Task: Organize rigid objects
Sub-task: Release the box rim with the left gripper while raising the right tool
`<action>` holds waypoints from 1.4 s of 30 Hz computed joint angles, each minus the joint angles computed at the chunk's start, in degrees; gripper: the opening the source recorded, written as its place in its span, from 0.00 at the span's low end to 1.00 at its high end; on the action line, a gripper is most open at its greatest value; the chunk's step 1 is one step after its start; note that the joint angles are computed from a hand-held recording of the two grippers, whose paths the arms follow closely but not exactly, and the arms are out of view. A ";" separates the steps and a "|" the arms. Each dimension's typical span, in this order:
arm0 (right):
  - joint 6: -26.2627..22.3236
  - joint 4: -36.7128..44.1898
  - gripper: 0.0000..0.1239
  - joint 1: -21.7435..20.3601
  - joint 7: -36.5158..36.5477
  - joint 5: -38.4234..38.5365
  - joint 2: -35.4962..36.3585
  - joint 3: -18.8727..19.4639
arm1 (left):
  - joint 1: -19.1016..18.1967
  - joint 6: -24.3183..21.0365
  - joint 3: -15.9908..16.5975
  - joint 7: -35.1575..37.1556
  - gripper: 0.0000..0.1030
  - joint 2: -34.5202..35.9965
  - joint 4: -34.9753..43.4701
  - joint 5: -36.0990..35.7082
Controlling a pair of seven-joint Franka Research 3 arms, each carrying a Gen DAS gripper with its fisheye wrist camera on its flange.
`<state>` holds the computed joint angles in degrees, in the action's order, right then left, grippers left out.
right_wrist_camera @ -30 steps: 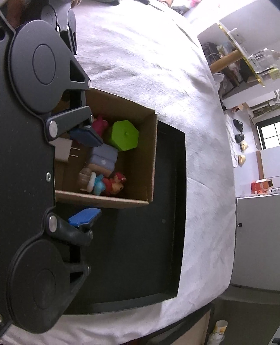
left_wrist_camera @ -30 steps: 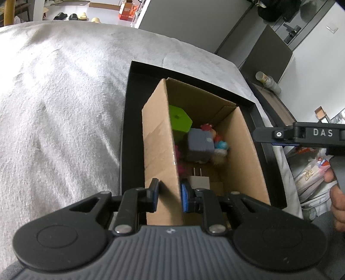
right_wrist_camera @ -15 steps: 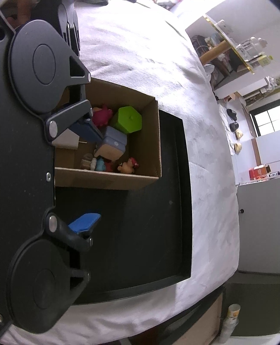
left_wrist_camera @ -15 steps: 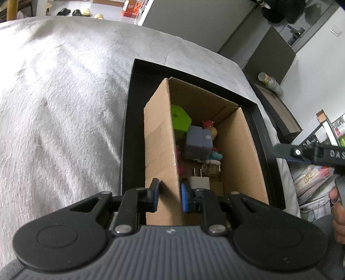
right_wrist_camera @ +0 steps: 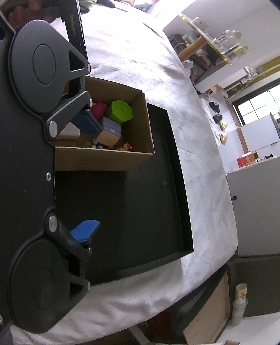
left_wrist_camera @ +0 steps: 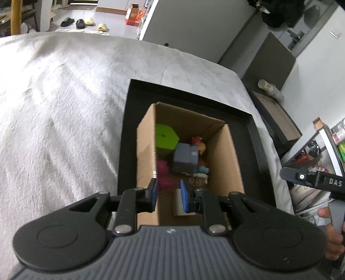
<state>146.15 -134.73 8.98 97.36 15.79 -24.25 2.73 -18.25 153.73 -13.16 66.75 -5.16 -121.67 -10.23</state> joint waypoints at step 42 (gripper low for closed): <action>0.09 -9.05 0.83 -3.31 7.11 -0.55 -21.29 1.65 | -3.90 -6.99 -1.29 -8.14 0.96 -13.48 1.68 10.94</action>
<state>146.24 -143.77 5.67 104.47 15.24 -45.55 4.39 -22.14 146.74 -14.46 58.61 -18.64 -119.99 0.71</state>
